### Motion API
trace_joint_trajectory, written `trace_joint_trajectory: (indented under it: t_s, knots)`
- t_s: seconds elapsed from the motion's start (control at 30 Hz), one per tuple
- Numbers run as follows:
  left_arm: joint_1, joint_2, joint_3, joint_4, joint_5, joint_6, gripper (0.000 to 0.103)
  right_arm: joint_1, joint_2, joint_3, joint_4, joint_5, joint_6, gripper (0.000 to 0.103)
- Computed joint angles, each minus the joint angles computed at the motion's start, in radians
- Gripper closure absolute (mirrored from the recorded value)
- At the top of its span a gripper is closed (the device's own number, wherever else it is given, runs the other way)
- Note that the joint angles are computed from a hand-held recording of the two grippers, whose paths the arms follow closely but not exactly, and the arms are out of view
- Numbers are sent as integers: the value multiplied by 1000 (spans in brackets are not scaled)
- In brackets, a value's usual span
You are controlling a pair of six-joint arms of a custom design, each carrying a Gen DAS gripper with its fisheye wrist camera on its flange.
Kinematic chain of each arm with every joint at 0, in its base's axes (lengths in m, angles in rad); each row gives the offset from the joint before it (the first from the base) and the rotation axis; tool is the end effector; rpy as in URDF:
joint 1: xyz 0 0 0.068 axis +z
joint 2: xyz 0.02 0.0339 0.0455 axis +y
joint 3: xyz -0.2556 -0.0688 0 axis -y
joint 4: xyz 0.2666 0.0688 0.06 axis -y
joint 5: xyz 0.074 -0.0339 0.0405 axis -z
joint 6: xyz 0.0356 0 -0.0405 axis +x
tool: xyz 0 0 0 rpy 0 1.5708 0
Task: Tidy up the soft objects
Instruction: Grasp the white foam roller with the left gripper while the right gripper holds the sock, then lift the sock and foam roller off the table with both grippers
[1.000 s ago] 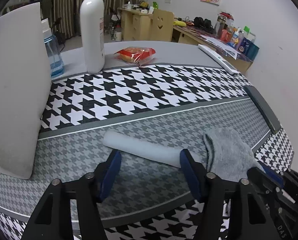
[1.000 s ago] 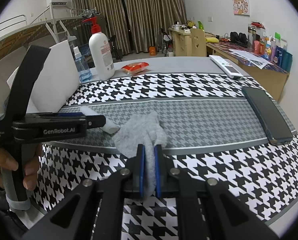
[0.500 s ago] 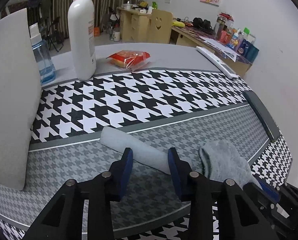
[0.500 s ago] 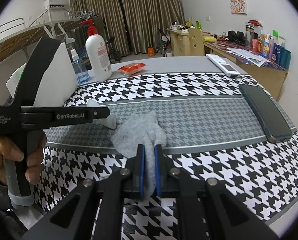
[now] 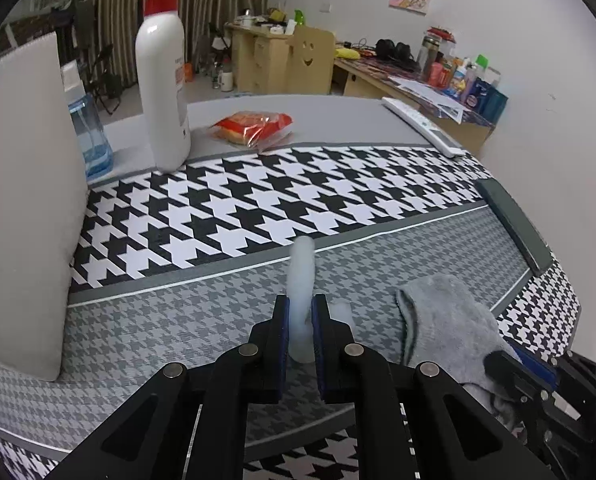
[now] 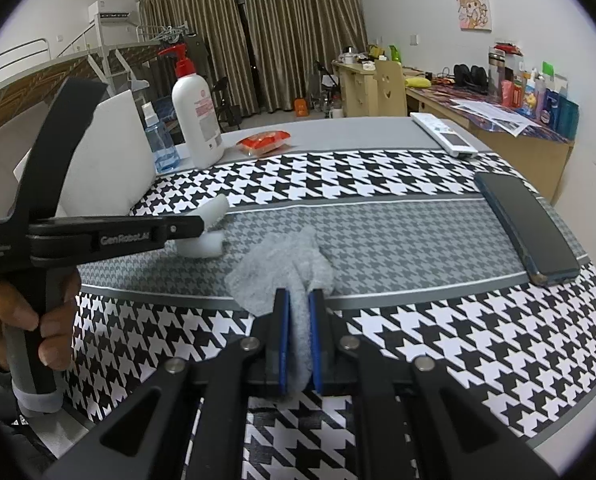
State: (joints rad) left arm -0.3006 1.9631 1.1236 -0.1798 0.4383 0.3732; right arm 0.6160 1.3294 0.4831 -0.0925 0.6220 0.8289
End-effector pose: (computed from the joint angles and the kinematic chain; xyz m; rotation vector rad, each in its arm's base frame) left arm 0.3739 -0.1317 0.1008 0.9856 2.3323 -0.5365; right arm 0.2090 0.1225 0.1188 0.4793 2.2358 -0.0567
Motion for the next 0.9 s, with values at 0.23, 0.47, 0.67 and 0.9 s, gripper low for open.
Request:
trace_joint_trajectory:
  t_s: [0.23,0.47,0.67,0.9]
  knots:
    - [32,-60,-55,14,25,44,91,29,-5,17,-22,34,12,91]
    - [81,-147,-121,36,70,91,91,69,-23,43,-61,83,23,92]
    - [116,-205,-163,65,100,111,91,97,-19,78,-97,115,30,92]
    - [164,-252,-186,69,141,136,91,112,-2,120,-108,139,13,92]
